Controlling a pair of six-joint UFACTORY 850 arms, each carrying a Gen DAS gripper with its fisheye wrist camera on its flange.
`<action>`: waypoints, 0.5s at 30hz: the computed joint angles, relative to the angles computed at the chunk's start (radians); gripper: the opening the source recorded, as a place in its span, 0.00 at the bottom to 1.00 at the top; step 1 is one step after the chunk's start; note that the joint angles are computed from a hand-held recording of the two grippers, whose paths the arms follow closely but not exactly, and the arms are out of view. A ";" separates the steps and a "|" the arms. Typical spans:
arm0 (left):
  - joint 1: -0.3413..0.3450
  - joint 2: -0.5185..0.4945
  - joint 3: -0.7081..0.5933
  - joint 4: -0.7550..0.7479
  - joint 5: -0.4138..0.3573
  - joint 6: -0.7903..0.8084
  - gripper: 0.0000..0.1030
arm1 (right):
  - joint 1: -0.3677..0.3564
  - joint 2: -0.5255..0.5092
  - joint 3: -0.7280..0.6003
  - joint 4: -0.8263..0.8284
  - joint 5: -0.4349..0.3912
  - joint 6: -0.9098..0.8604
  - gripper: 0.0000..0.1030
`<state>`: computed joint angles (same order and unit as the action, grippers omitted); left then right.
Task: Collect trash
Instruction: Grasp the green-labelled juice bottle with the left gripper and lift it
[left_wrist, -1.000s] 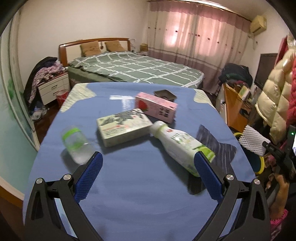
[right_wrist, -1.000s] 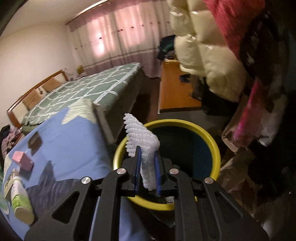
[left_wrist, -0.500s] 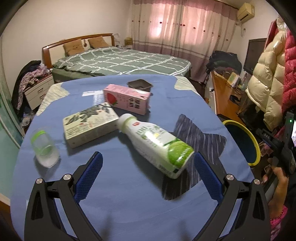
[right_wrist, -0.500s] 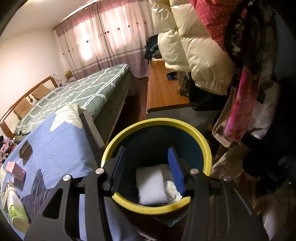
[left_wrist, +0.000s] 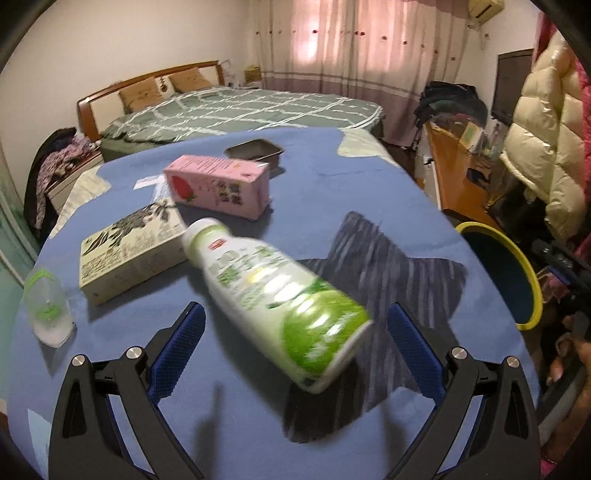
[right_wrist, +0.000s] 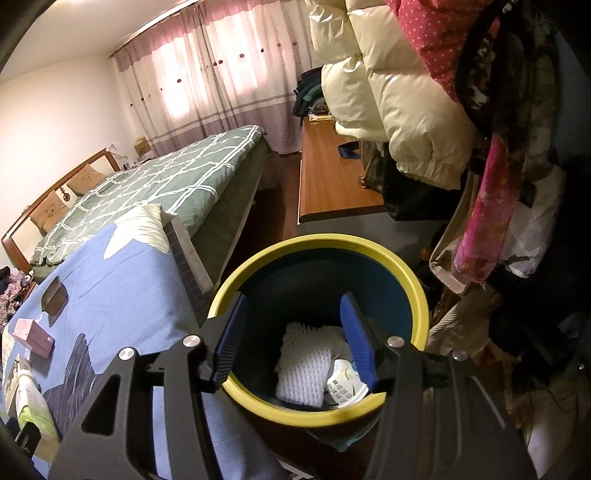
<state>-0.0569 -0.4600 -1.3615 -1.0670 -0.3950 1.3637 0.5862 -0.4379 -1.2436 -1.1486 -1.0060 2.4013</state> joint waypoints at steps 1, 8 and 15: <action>0.005 -0.005 -0.006 0.015 -0.005 -0.019 0.95 | -0.001 0.001 0.003 -0.002 0.006 0.003 0.50; 0.078 -0.016 -0.020 0.109 -0.021 -0.123 0.95 | -0.004 0.008 0.014 -0.014 0.022 0.019 0.50; 0.104 -0.036 -0.034 0.021 -0.074 -0.031 0.95 | 0.000 0.006 0.010 -0.017 0.012 0.020 0.51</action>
<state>0.0474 -0.4964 -1.3956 -1.0459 -0.4694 1.3326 0.5863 -0.4322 -1.2338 -1.1657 -0.9938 2.4210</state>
